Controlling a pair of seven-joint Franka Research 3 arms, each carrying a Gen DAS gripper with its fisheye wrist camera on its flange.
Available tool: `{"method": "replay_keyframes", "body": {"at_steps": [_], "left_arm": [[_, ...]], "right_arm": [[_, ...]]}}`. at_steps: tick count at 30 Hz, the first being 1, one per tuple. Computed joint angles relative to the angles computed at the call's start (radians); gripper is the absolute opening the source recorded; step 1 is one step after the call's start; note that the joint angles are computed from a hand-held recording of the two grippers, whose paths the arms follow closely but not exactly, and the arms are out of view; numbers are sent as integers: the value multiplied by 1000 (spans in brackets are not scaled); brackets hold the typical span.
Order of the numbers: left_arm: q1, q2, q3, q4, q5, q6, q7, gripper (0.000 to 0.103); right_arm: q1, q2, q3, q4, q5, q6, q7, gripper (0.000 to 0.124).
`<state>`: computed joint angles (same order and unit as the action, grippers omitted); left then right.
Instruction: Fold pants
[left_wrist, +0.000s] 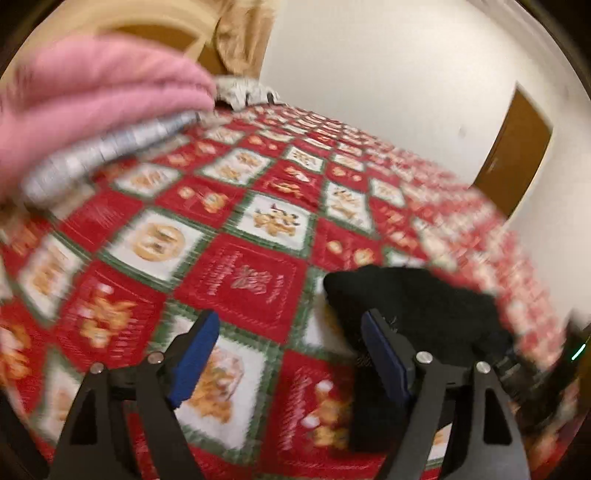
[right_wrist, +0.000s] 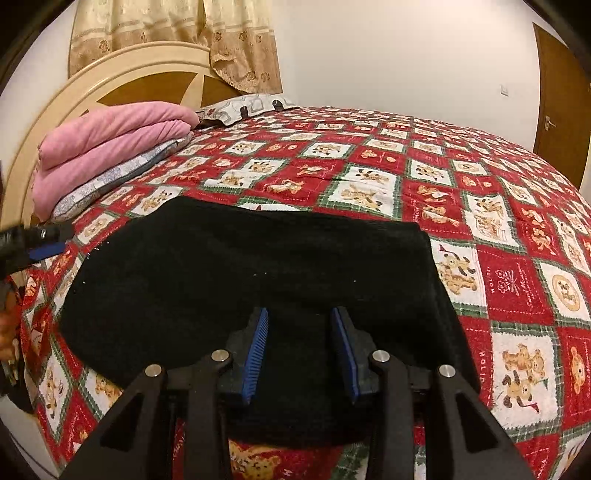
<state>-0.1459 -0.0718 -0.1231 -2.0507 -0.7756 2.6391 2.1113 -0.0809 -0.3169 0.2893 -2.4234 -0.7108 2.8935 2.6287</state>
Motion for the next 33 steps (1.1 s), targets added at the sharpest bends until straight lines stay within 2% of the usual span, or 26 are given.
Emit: {"method": "replay_keyframes", "body": {"at_steps": [1,4,6,9,12,14,15,18,21,24,26,28,30,31,32,33], "left_arm": [[-1,44,26,61,-108,-113,34,81],[53,164,12,199,-202,-365,-10,81],[77,237,-20,264,-230,-444,-51,81],[96,260,-73,271,-284,-388,6,80],[122,290,-110,283,-399,-397,54,66],[138,308,-121,287,-466,-406,65,31],[147,317,-125,286,-496,-422,58,23],[157,306,-126,264,-550,-412,69,19],[124,257,-123,260,-480,-312,138,17],[61,237,-120,271,-248,-149,67,15],[-4,237,-101,254,54,-15,-78,15],[-56,246,-68,223,369,62,-243,17],[-49,241,-71,181,484,118,-243,23],[-43,235,-69,161,534,145,-248,36],[-34,228,-64,153,574,146,-277,59],[-32,231,-52,162,631,147,-339,69]], "right_arm": [[0,1,-1,0,0,4,1,38],[-5,-4,1,-6,-4,14,7,38],[-9,-4,2,-9,-2,22,7,38],[-14,-4,5,-10,3,27,4,38],[-17,-4,8,-10,8,30,0,38],[-19,-5,8,-13,13,34,-2,38],[-20,-7,9,-15,16,39,-2,39],[-25,-7,15,-16,24,44,-7,39],[-33,-10,23,-17,24,42,-9,39],[-39,-9,29,-16,21,43,-8,39],[-41,-9,31,-16,20,42,-8,39],[-43,-10,36,-15,14,39,-5,39],[-41,-9,35,-14,12,38,-6,39],[-41,-9,35,-14,11,37,-5,39],[-41,-10,34,-14,10,38,-2,39],[-40,-9,34,-14,11,39,-1,39]]}}
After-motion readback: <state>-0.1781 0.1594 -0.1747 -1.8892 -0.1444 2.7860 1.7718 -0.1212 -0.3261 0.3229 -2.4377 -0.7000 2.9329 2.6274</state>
